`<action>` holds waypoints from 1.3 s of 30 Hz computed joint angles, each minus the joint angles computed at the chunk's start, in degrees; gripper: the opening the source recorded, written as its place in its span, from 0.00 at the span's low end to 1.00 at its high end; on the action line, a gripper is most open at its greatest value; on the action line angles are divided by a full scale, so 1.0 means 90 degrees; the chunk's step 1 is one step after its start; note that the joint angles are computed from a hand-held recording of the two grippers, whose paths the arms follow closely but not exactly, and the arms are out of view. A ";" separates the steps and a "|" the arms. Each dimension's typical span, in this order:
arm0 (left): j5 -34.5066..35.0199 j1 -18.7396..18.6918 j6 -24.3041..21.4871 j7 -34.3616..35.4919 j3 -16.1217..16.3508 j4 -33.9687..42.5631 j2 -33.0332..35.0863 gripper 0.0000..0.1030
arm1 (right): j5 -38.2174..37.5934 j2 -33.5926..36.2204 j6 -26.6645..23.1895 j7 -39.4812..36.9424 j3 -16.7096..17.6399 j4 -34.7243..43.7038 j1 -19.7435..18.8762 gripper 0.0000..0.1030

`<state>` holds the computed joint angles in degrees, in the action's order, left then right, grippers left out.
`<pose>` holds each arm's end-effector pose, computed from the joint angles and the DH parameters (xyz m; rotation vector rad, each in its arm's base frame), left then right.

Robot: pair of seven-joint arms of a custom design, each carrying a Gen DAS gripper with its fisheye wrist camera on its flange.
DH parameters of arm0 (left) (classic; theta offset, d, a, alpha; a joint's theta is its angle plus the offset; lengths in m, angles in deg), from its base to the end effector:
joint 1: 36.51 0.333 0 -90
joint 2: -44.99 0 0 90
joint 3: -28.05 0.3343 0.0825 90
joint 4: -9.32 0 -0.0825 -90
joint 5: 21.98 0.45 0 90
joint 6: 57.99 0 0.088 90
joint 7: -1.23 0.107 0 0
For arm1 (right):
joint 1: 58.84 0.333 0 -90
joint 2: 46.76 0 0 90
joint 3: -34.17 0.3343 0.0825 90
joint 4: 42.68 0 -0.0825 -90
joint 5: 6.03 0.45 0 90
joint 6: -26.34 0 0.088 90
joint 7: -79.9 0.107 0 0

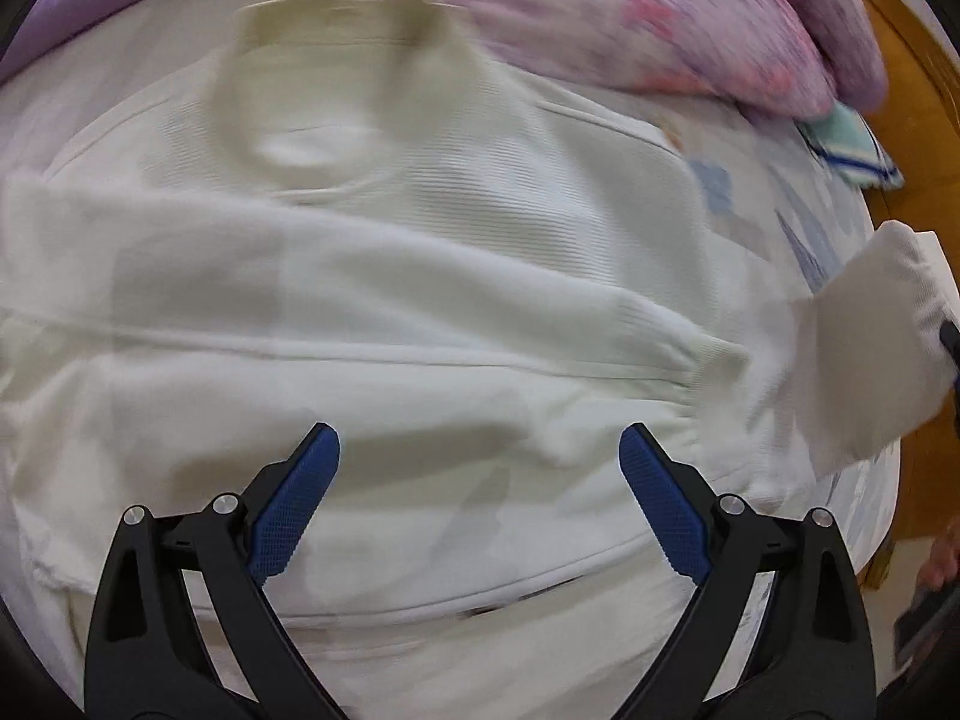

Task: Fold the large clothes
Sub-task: 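Lift the other sleeve with the right gripper and fold it across the jacket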

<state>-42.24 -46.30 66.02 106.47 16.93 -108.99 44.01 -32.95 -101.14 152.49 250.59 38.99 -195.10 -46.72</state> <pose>0.5699 -0.2327 0.4412 1.5776 -2.5113 0.4295 0.3501 0.0935 0.5642 -0.7922 2.4435 -0.6446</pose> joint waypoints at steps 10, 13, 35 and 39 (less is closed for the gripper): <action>-0.0021 0.0871 -0.0554 0.0602 0.0589 0.0382 -0.0002 0.91 | 0.0181 0.3556 0.1397 0.1017 0.0688 0.2174 0.0762 0.14; -0.0068 0.1162 -0.0718 0.0793 0.0747 0.0488 0.0000 0.91 | 0.0147 0.4436 0.1390 0.0983 0.0745 0.2867 0.1021 0.14; -0.0031 0.2254 -0.1021 0.0826 0.1154 0.1018 0.0364 0.91 | 0.2190 0.7365 0.1918 -0.0931 0.0818 0.5123 0.1795 0.65; -0.0212 0.2232 -0.1031 0.0803 0.1113 0.1010 0.0314 0.91 | 0.2227 0.6901 0.2433 -0.0995 0.0764 0.4693 0.1800 0.68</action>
<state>-44.14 -26.22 56.75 113.70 26.95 -99.90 46.84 -12.91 -39.03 174.39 241.63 45.87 -152.86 -30.52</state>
